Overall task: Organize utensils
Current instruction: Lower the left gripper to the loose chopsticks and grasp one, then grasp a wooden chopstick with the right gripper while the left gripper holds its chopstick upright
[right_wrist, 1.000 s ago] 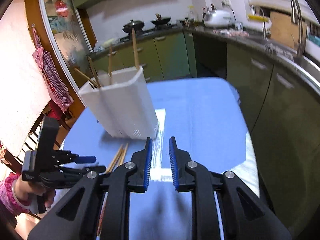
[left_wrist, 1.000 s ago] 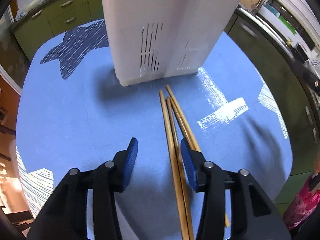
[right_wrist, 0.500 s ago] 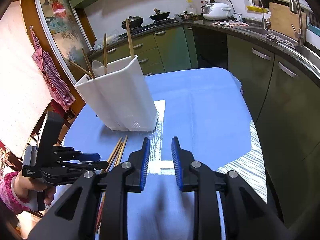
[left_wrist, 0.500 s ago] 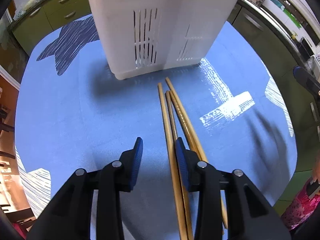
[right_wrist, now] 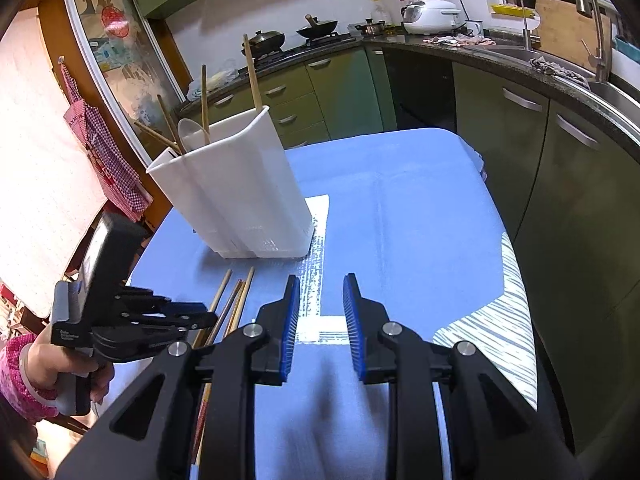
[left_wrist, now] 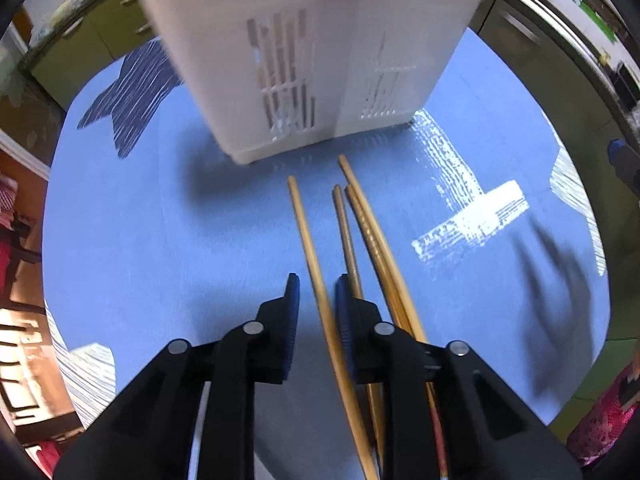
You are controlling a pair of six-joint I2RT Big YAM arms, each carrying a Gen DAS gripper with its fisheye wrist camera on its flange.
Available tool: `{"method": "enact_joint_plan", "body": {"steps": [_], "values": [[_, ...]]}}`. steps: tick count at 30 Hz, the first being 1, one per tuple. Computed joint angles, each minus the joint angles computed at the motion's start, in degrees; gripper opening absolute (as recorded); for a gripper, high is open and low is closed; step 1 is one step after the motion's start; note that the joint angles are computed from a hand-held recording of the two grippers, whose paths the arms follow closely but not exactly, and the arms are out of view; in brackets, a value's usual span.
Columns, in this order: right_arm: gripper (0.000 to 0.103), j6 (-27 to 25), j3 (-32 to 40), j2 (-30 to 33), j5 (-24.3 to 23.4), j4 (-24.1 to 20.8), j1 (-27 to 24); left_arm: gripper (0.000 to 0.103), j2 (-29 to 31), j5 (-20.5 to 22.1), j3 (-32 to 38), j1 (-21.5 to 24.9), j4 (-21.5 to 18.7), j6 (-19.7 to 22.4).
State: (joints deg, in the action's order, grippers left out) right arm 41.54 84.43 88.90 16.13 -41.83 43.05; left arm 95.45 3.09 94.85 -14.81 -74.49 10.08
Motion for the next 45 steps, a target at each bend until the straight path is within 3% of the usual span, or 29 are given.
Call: {"method": "enact_joint_plan", "body": {"steps": [3,6,11,22,31,37,45], "values": [[0.023,0.0,0.0,-0.1,-0.1,0.0,0.0,0.019,1.1,-0.3,1.4,-0.4,-0.5,-0.1],[0.026,0.1,-0.4,-0.5,-0.1,0.1,-0.3,0.008,1.0,0.4,1.6,0.1,-0.9,-0.1],[0.026,0.3,-0.6,-0.7,-0.4,0.2,-0.2,0.006,0.4,3.4,1.4,1.7,-0.4,-0.9],[0.026,-1.0,2.2,0.9,-0.4,-1.7,0.7,0.006,-10.7,10.1,-2.0,5.8,4.6,0.7],[0.030,-4.2,13.0,11.8,-4.6,-9.2,1.6,0.006,-19.7,13.2,-5.1,10.6,9.1,2.8],[0.030,-5.2,22.3,21.1,-4.0,-14.0,2.3,0.006,-22.0,15.2,-6.4,12.5,9.7,3.3],[0.030,-5.6,29.5,27.1,-1.4,-18.7,3.0,0.006,-23.1,17.0,-7.6,14.2,11.0,4.0]]}}
